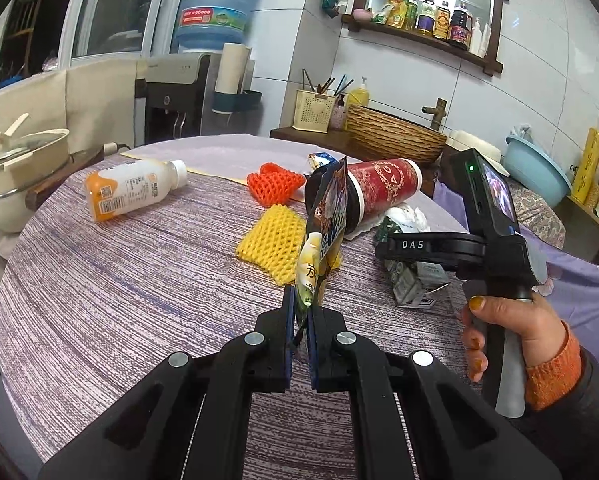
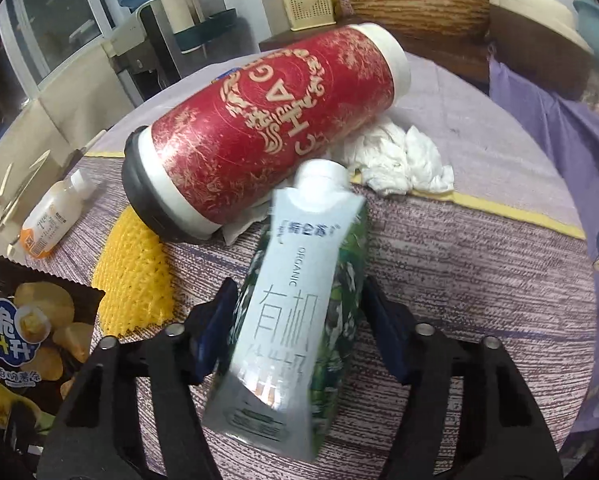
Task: Collect trash
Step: 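Grasp the chip bag with the left gripper while the right gripper grasps the green milk carton, then carry both items over the black bin and open both grippers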
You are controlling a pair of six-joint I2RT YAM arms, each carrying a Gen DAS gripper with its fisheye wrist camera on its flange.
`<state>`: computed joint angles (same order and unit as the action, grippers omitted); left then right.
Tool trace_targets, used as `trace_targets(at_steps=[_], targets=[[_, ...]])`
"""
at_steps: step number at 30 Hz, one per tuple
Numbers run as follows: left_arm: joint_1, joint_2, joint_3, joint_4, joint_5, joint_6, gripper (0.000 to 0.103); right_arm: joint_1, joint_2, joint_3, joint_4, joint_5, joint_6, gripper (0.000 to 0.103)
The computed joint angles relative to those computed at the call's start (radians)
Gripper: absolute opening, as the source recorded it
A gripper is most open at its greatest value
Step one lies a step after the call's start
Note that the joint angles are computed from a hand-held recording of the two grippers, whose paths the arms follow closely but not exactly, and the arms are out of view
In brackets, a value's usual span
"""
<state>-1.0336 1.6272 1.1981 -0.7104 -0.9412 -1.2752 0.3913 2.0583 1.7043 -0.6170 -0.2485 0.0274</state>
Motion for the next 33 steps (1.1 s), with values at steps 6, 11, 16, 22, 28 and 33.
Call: trace_targets(at_steps=[6,11,16,22,28,33], targets=[[-0.005,0.023,0.015,0.062,0.008,0.049,0.006,-0.033,-0.045,-0.076,0.037,-0.059,-0.016,0.054],[-0.007,0.053,0.047,0.092,0.012,0.091,0.006,-0.072,-0.122,-0.174,0.092,-0.109,-0.045,0.054],[-0.006,0.078,0.072,0.118,0.024,0.119,0.006,-0.129,-0.227,-0.303,0.184,-0.175,-0.091,0.054],[-0.015,0.132,0.142,0.156,0.036,0.165,0.006,-0.23,-0.346,-0.463,0.314,-0.253,-0.141,0.054],[-0.017,0.24,0.268,0.222,0.079,0.276,0.006,-0.382,-0.392,-0.522,0.384,-0.325,-0.167,0.054],[-0.014,0.354,0.418,0.266,0.131,0.377,0.006,-0.535,-0.333,-0.481,0.387,-0.344,-0.196,0.054]])
